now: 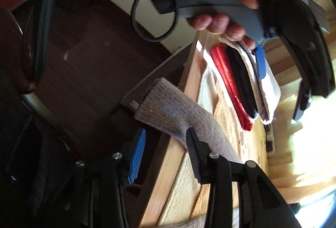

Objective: Fold clothes

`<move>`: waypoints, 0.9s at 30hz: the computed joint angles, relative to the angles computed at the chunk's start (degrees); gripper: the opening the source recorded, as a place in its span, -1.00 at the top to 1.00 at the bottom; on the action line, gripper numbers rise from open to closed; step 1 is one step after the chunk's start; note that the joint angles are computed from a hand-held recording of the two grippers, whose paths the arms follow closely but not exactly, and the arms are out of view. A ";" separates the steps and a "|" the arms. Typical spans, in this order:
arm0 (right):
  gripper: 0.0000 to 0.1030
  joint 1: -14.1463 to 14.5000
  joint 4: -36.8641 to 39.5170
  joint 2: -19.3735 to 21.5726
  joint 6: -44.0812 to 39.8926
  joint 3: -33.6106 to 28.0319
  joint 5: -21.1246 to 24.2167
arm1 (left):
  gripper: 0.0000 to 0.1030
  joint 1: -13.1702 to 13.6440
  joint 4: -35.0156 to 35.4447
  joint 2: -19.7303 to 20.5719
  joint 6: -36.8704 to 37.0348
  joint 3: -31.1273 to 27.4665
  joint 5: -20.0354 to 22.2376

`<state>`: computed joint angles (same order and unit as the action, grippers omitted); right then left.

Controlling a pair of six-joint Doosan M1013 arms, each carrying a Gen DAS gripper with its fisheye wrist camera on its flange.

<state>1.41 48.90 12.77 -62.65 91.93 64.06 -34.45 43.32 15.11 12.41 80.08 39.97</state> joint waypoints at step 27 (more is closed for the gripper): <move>0.88 3.29 4.69 18.61 70.03 -45.90 2.48 | -0.98 0.10 18.21 -1.73 -19.27 0.77 0.33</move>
